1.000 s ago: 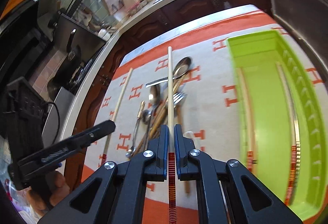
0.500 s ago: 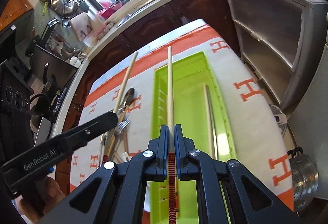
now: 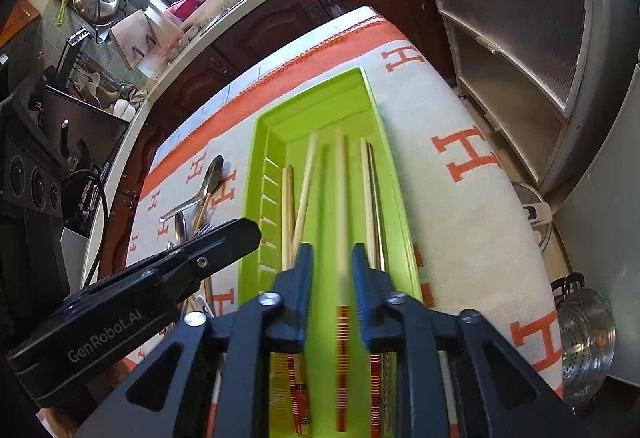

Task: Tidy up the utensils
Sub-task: 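Lower both chopsticks into the green tray and open both grippers, then move both grippers back over the utensil pile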

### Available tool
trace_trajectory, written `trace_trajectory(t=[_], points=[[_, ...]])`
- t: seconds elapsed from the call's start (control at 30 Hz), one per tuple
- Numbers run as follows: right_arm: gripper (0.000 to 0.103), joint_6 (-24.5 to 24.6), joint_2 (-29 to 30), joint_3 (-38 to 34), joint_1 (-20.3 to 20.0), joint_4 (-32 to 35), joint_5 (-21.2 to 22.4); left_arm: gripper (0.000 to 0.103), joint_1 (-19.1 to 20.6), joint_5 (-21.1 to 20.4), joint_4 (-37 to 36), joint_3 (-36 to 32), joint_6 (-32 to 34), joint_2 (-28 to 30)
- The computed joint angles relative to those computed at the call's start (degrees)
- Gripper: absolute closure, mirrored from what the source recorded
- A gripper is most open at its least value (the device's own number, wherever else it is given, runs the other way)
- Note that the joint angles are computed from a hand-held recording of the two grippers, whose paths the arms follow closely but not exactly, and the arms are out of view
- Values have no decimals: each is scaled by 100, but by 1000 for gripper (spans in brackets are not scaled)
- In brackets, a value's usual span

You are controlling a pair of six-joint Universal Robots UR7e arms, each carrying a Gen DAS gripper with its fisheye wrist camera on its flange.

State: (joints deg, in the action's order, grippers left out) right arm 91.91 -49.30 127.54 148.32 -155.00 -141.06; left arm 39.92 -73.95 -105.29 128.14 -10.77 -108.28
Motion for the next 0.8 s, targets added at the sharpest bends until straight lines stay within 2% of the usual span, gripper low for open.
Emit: trace_trajectory(t=[0.07,0.13,0.47,0.8], points=[[67,-2,76,-42,-22,-15,-52,99,-40,93,113,-17,-26,-53],[67,-81,193,-113,-60,-145,-65,99,-63,175,249,-41,-25,-115],[67,179,515,-711,255,516,18,99,-176,661,906,-203,-38,-638],[67,14,871,-1336,491,869,158,97,-114,1244,1567,-563,-26,-1306]])
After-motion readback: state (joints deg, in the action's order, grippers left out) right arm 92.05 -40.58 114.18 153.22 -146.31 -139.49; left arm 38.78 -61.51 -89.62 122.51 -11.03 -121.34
